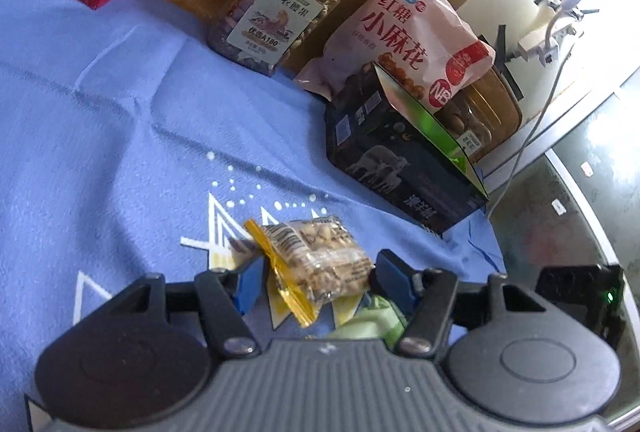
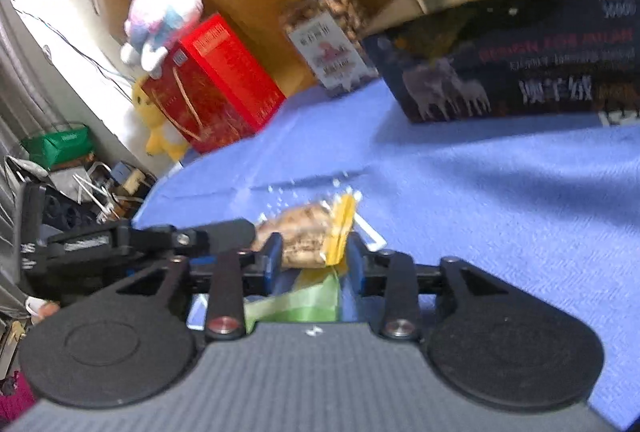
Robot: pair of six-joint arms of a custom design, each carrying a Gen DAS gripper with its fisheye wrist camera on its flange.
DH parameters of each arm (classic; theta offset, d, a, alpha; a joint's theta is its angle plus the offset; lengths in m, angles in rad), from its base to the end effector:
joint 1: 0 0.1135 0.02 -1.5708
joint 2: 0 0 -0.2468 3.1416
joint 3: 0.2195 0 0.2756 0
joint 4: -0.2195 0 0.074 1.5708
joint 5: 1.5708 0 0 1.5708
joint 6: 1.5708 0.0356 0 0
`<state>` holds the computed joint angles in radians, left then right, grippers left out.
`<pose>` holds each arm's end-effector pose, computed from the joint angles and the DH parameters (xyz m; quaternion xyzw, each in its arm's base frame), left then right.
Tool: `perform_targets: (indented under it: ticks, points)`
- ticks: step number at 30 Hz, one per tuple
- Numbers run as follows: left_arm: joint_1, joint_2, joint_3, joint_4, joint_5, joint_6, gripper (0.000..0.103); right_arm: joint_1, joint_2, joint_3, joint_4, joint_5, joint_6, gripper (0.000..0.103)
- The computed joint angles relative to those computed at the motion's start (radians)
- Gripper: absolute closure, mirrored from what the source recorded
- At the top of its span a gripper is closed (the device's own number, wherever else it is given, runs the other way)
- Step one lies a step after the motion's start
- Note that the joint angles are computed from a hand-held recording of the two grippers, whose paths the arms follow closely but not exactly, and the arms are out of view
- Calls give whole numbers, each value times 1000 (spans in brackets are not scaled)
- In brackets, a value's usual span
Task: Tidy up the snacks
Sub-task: 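Grasp the clear nut packet with yellow edges with the left gripper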
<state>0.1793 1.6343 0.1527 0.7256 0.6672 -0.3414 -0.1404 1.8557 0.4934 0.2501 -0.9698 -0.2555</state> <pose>0.1944 0.0128 0.0273 -0.0979 0.8717 -0.3300 0.3488 0.2471 -0.0053 0.0152 -0.1553 0.8540 0.4055 0.2864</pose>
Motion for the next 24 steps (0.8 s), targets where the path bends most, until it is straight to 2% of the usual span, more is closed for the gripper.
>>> perform_targets:
  ticks: [3,5,7,8,11,19,24]
  points:
    - [-10,8,-3,22,-13,2,43,22,6,7,11,3,-8,57]
    - [-13,26,2,46,-19,-3,44,47,-15,-17,51,34,-17,58]
    - [-20,67,3,107,-35,-3,49,61,-24,-50,112,54,-30,64]
    - [-25,95,1,152,-43,-3,49,58,-17,-55,124,50,-43,71]
    - [-52,155,-10,264,-76,9,49,48,-14,-83,198,46,-34,74]
    - [-39,208,-15,360,-39,-2,49,45,-9,-189,484,63,27,79]
    - [-46,212,-13,357,-50,-7,49,54,-2,-190,507,75,39,80]
